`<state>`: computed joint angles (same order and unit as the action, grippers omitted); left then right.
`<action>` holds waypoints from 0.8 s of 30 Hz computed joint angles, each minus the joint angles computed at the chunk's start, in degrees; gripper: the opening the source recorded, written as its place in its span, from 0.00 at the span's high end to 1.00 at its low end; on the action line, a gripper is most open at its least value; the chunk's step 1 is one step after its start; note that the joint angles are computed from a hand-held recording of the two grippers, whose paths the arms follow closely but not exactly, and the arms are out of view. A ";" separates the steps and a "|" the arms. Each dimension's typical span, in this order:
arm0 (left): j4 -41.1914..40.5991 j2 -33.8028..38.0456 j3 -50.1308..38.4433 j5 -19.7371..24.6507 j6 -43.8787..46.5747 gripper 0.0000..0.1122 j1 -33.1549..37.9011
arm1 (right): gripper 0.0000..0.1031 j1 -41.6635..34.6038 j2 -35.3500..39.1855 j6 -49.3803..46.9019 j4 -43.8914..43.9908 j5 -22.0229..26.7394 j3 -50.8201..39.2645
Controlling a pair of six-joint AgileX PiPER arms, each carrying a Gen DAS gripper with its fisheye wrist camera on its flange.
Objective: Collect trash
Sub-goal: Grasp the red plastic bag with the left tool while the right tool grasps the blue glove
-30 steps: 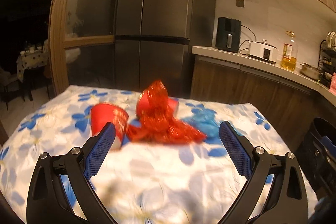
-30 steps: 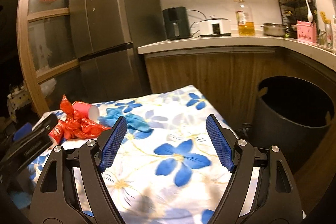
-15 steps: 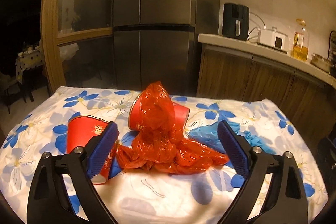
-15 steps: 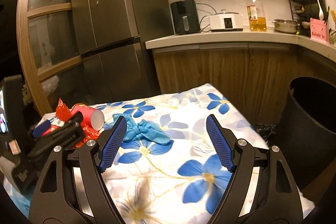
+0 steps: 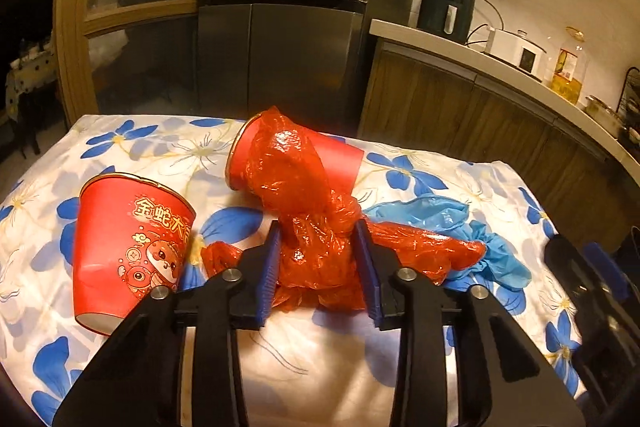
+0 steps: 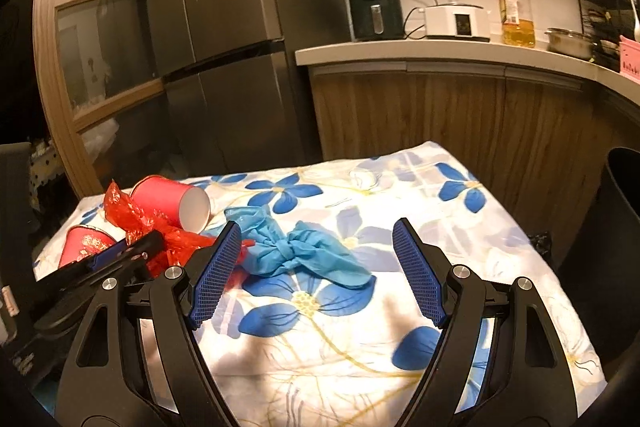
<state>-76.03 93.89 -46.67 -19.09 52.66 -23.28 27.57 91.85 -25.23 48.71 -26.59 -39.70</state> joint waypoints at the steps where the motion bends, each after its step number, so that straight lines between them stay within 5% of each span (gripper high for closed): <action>1: 0.77 -0.30 0.41 -0.43 -0.81 0.72 -0.34 | 0.25 0.05 0.63 -0.79 0.61 0.47 -0.92; 5: 6.38 -5.84 5.53 -2.50 -6.87 0.72 -1.96 | 0.25 -0.09 2.90 -3.55 2.99 2.32 -4.23; 15: 5.23 -23.54 15.97 -12.35 -8.39 0.72 -4.88 | 0.29 -1.02 11.04 -19.82 17.35 9.71 -15.47; 21: 7.44 -23.80 16.56 -10.50 -10.75 0.72 -3.30 | 0.46 -0.77 15.37 -42.03 37.95 12.83 -21.26; 24: 9.66 -23.30 16.79 -9.39 -12.75 0.72 -2.59 | 0.63 -0.72 15.90 -45.10 40.53 13.36 -21.73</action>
<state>-66.37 70.59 -29.88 -28.49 39.91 -25.87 26.84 107.75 -70.32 89.24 -13.23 -61.42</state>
